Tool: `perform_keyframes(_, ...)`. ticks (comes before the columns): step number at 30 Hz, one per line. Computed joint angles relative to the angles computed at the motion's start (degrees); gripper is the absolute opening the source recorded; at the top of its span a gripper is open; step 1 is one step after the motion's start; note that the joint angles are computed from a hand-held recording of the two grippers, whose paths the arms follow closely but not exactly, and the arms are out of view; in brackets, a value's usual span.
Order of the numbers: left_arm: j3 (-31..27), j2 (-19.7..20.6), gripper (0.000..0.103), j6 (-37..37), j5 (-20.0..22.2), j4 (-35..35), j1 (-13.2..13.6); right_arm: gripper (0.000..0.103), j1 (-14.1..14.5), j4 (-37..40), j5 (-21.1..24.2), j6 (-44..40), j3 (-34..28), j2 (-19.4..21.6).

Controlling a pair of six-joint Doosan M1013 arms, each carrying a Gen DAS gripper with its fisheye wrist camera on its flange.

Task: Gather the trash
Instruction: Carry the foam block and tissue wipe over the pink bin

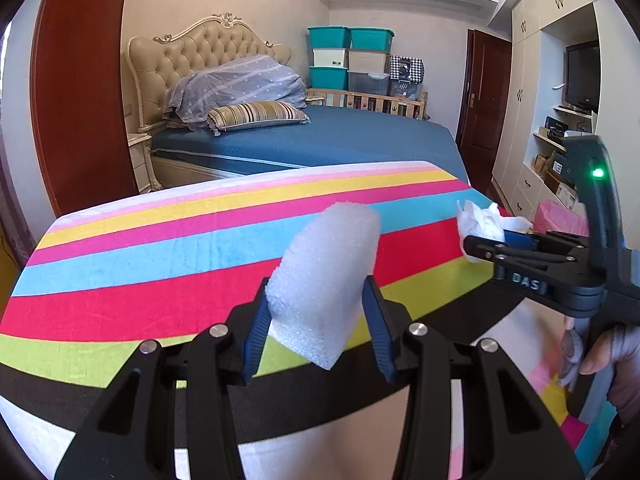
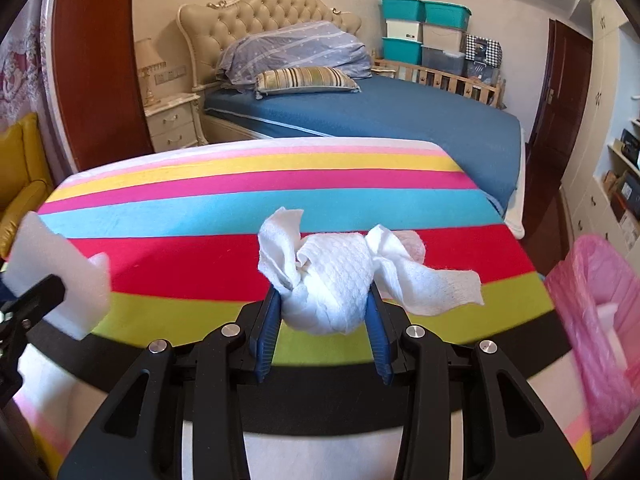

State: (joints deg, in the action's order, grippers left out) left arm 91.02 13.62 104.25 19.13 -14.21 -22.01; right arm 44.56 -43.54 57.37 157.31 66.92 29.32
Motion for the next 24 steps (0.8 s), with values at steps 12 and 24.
perform_keyframes(12,2.57,-2.03,0.044,7.71,-0.81,-4.59,-0.59,0.039,3.74,-2.13,-0.69,1.14,5.54,-3.51)
perform_keyframes(24,5.50,-4.20,0.044,16.01,-0.81,-9.29,-2.65,0.039,6.23,-4.71,-0.17,4.03,10.96,-7.30)
